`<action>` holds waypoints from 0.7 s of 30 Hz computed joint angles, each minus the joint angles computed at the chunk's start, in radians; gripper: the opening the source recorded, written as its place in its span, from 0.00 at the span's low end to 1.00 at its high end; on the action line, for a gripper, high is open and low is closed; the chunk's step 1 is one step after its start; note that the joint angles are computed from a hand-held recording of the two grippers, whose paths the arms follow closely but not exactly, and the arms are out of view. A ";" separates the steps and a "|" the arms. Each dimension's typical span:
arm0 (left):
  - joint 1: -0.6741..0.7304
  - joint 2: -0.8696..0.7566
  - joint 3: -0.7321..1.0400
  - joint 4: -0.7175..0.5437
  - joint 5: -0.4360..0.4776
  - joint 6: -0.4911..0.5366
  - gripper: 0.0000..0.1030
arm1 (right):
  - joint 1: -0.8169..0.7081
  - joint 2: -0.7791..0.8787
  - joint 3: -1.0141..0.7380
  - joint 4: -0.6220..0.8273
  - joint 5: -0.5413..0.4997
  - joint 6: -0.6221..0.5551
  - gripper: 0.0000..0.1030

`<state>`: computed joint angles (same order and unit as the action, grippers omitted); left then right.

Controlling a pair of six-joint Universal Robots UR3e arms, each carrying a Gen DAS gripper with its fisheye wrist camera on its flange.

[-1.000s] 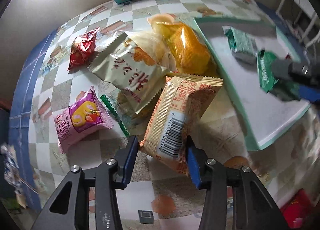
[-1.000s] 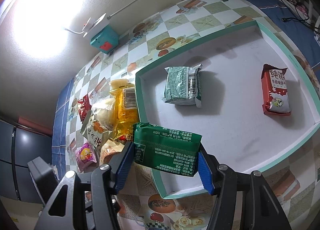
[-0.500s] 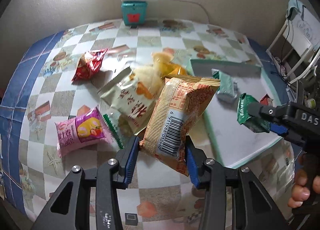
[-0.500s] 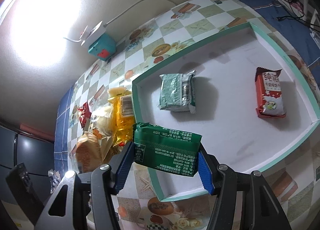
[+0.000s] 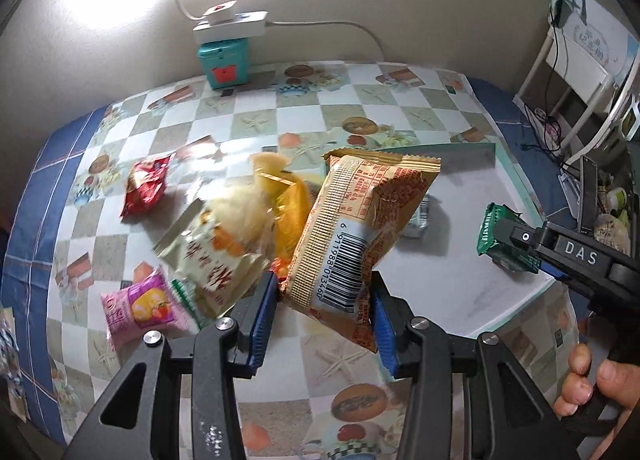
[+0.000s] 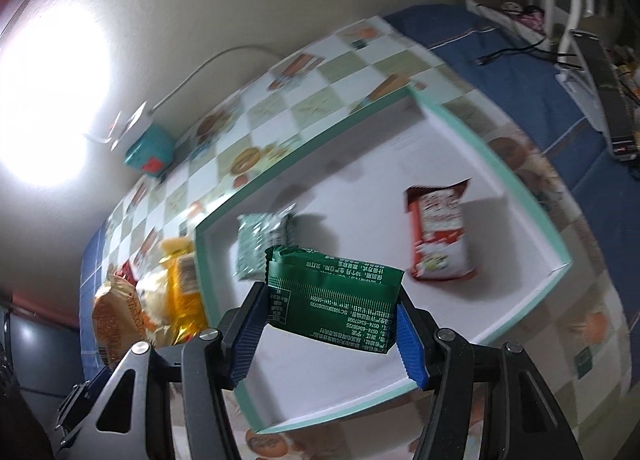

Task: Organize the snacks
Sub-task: 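Lower the orange bread bag and green box into the tray, opening both grippers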

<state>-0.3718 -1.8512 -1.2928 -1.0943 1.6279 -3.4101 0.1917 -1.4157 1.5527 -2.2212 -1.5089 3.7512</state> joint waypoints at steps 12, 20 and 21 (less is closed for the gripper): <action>-0.091 -0.250 0.248 -0.074 -0.048 -0.041 0.45 | -0.057 -0.042 0.060 0.026 -0.039 -0.004 0.61; -0.105 -0.304 0.292 -0.132 -0.045 -0.043 0.45 | -0.049 0.023 0.053 0.064 -0.003 -0.031 0.61; -0.105 -0.307 0.294 -0.140 -0.045 -0.044 0.45 | -0.047 0.031 0.048 0.070 -0.002 -0.034 0.61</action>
<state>-0.4769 -2.1579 -0.9988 -1.2338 1.5830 -3.4537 0.1449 -1.3849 1.6010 -2.1510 -1.5110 3.7173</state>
